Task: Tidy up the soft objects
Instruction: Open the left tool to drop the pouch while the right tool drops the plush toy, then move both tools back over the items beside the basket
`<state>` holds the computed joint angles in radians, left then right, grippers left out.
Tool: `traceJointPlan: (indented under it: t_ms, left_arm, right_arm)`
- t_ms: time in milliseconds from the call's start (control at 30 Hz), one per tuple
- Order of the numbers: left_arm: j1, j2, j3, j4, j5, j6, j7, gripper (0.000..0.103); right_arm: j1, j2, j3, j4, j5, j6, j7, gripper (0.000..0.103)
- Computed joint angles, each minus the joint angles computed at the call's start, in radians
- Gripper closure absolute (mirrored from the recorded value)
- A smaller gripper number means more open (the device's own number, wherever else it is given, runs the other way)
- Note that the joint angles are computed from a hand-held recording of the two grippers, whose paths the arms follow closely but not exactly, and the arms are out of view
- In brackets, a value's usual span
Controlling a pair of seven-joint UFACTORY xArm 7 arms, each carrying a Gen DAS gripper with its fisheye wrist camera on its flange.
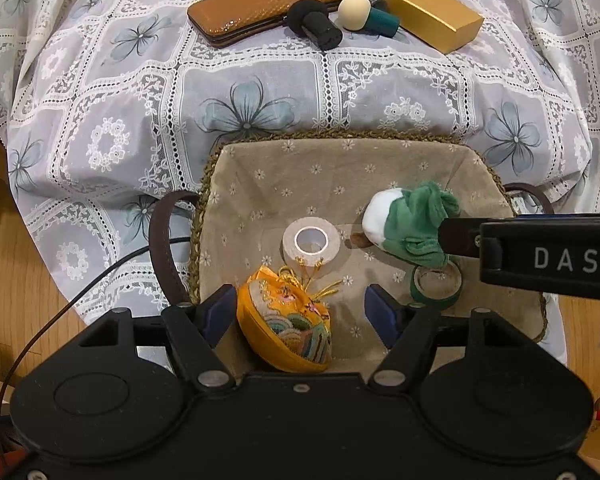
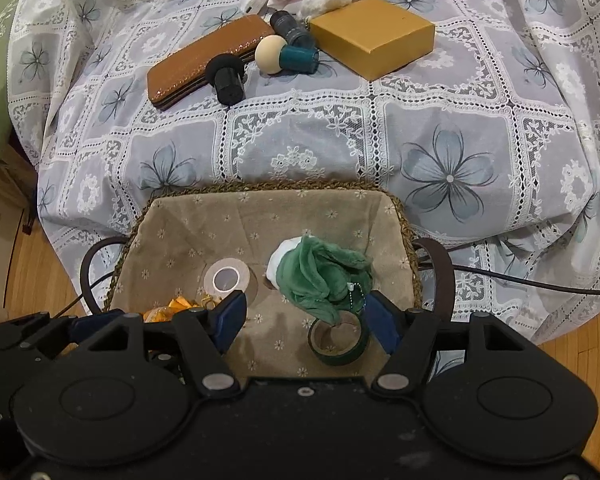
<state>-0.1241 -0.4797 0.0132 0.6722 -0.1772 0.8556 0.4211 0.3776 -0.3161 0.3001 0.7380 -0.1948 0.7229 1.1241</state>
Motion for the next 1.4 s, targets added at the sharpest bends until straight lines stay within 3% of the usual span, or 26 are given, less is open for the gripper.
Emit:
traceJointPlan:
  t_ms: [400,833,1100,1400]
  left_arm:
    - [0.002,0.085,-0.01,0.1,-0.006,-0.045,-0.017,0.037]
    - [0.001,0.262,-0.04,0.291,0.012,-0.129,-0.068,0.036]
    - [0.001,0.419,-0.063,0.456,0.046,-0.173,-0.12,0.036]
    - [0.003,0.584,-0.074,0.634,0.09,-0.155,-0.191,0.036]
  right_arm:
    - [-0.045,0.01,-0.018,0.049,-0.043,0.006,0.006,0.037]
    - [-0.155,0.09,-0.069,0.187,-0.197,-0.026,-0.013,0.037]
    - [-0.183,0.251,-0.134,0.358,-0.254,-0.078,-0.087,0.037]
    - [-0.16,0.485,-0.227,0.581,-0.289,-0.121,-0.218,0.037]
